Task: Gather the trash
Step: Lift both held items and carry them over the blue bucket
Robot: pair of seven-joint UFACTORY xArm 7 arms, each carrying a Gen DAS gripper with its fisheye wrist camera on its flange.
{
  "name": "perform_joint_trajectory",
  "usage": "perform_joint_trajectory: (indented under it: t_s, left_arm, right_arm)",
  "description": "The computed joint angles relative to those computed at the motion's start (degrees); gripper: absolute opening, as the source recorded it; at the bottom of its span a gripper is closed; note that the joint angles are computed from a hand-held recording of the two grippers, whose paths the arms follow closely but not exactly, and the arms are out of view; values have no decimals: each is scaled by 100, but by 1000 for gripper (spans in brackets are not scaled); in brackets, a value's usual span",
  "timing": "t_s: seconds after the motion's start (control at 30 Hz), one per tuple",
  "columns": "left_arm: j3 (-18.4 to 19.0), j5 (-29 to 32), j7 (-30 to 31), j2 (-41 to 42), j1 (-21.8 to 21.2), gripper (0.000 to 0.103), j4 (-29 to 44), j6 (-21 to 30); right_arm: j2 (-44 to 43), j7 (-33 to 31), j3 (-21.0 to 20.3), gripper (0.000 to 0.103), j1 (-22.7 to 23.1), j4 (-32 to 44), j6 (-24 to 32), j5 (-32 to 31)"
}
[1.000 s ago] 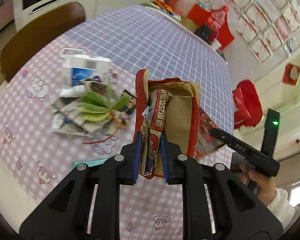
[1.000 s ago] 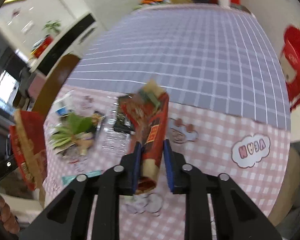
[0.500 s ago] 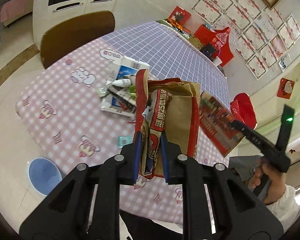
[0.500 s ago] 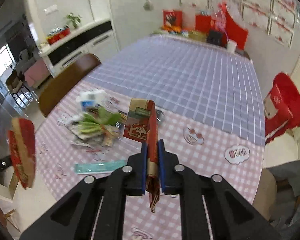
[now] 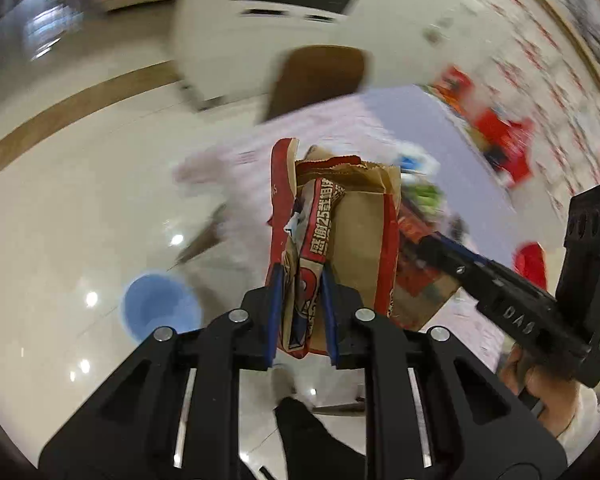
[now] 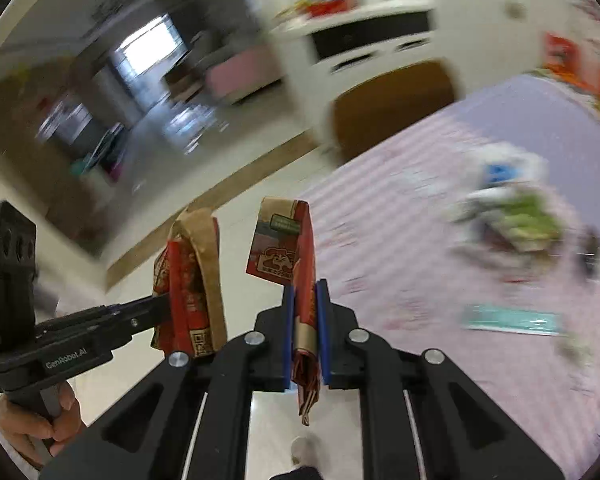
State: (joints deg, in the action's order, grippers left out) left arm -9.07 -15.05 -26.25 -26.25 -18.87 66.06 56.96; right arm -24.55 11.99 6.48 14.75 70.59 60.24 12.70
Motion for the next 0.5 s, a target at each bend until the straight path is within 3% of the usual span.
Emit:
perform_joint_trajectory:
  t_s: [0.23, 0.33, 0.5]
  left_arm:
    - [562, -4, 3, -1153, 527, 18, -2139, 112]
    - [739, -157, 101, -1195, 678, 18, -3026, -206]
    - [1020, -548, 503, -633, 784, 18, -3851, -915]
  right_arm:
    - [1752, 223, 561, 10, 636, -57, -375, 242]
    - [2632, 362, 683, 10, 865, 37, -512, 11]
    - [3813, 727, 660, 11, 1201, 324, -698, -590]
